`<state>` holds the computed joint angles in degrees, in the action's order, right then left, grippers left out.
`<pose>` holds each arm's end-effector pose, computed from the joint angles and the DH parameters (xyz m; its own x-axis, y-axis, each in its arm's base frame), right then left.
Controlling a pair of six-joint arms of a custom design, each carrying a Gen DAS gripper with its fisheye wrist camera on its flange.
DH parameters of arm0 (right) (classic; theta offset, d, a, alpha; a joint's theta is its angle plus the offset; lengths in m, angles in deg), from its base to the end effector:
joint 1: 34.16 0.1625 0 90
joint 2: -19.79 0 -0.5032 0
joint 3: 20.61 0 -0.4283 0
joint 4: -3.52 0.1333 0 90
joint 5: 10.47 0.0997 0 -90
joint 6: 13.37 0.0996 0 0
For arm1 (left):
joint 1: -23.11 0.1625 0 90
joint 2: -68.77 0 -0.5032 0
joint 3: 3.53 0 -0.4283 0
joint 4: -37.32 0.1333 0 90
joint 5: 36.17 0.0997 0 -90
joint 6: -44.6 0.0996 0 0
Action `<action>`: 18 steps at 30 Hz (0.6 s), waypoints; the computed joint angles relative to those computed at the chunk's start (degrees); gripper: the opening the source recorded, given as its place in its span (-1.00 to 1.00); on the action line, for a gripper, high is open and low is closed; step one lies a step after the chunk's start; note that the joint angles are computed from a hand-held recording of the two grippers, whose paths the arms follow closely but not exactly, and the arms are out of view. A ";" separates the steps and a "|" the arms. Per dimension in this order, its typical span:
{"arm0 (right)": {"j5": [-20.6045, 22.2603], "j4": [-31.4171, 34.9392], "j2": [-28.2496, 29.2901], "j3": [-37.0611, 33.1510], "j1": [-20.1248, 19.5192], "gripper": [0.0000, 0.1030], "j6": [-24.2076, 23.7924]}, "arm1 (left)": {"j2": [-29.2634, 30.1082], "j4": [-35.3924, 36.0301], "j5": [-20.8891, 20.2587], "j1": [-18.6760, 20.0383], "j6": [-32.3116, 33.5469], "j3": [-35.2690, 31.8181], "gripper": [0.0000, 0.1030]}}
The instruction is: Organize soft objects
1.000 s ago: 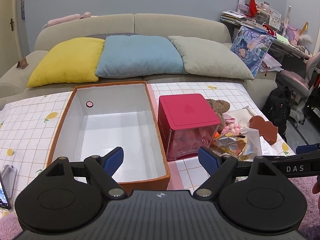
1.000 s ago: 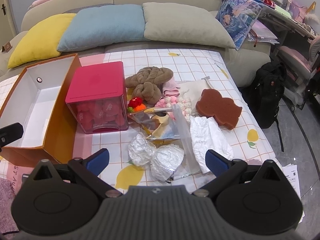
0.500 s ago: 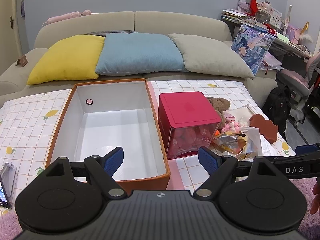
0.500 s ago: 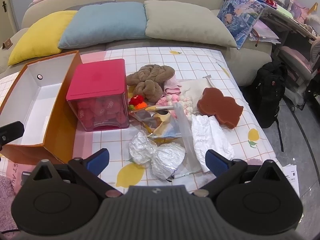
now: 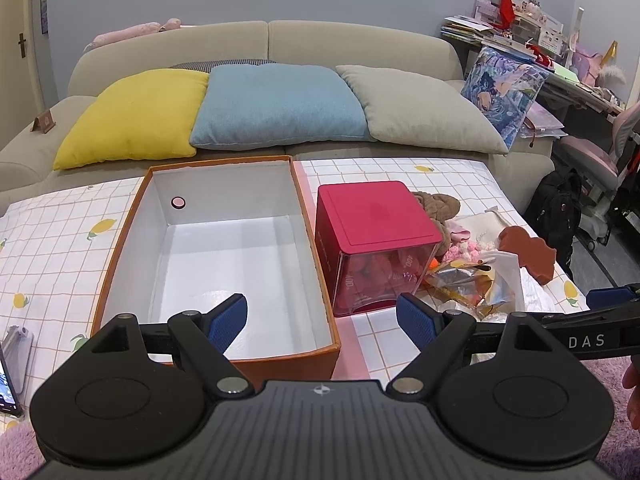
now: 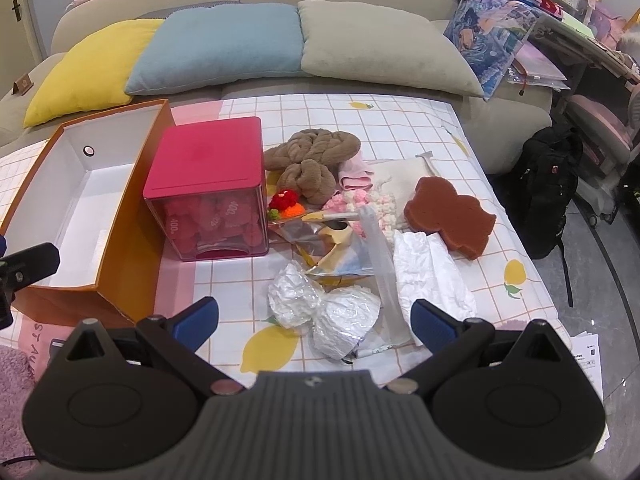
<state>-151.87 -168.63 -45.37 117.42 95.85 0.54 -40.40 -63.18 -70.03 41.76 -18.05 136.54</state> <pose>0.3292 -0.3059 0.1646 -0.6950 -0.1139 0.7099 -0.4815 0.8070 -0.3419 -0.1928 -0.2930 0.3311 -0.7447 0.0188 -0.6672 0.4933 0.6888 -0.5312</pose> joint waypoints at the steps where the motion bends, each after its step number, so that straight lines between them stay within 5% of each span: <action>1: 0.06 0.02 0.03 -0.03 0.03 0.94 -0.06 | 0.04 0.13 0.02 0.02 -0.12 -0.05 0.92; 18: 0.29 0.05 -0.16 0.10 0.20 0.94 -0.21 | 0.20 0.49 -0.46 -0.30 -0.28 -0.18 0.92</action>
